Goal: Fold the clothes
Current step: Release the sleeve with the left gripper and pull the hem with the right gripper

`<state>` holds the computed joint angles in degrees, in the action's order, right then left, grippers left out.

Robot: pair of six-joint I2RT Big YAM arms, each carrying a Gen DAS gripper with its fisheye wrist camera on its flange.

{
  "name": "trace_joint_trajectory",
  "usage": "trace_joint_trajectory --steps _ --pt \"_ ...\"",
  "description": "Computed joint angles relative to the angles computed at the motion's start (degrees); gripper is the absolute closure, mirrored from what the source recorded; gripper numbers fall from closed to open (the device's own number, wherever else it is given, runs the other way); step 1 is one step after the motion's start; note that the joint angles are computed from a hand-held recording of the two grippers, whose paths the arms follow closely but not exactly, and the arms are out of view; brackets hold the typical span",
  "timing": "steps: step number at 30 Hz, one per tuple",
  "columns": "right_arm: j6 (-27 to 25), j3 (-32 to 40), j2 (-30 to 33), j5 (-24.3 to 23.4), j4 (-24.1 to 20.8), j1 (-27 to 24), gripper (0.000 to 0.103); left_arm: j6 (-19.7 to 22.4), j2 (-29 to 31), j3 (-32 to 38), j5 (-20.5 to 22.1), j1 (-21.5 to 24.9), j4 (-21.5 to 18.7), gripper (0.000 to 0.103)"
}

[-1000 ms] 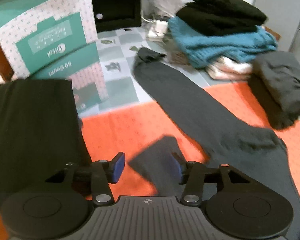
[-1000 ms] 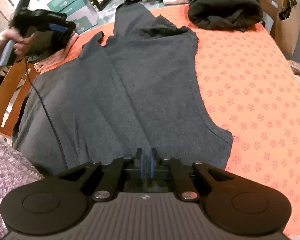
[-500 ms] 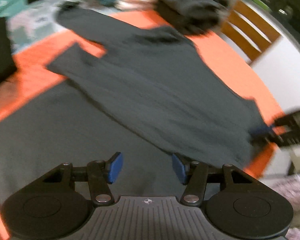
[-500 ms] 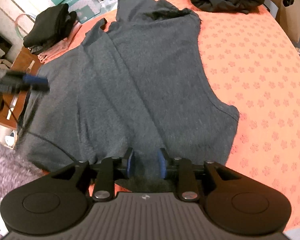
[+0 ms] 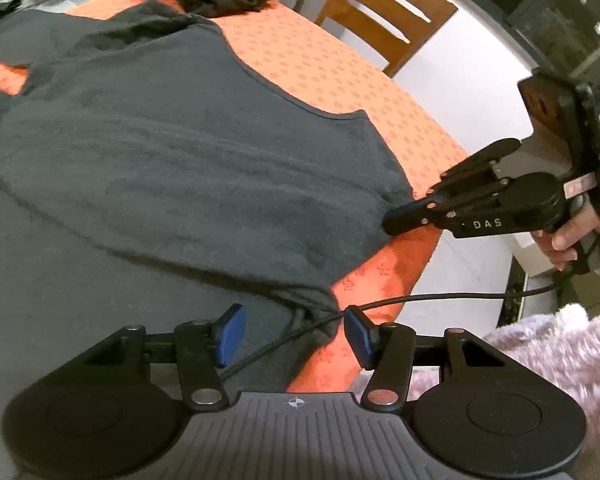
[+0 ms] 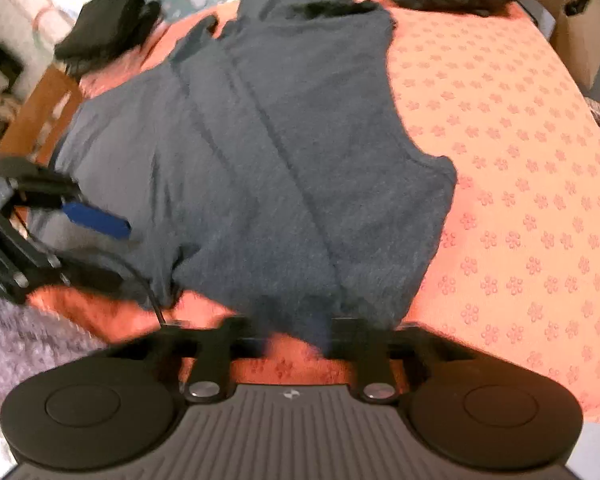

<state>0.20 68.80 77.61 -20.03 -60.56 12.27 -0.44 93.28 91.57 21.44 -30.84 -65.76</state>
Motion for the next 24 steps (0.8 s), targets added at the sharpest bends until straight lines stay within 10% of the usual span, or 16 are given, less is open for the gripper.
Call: trace_joint_trajectory --steps 12,24 --pt "-6.13 8.81 1.74 1.92 -6.35 -1.29 0.091 -14.33 -6.69 -1.01 -8.33 7.61 -1.57 0.046" --pt "-4.66 39.50 22.39 1.93 -7.13 -1.16 0.073 -30.35 -6.06 1.23 -15.98 12.19 2.02 0.044"
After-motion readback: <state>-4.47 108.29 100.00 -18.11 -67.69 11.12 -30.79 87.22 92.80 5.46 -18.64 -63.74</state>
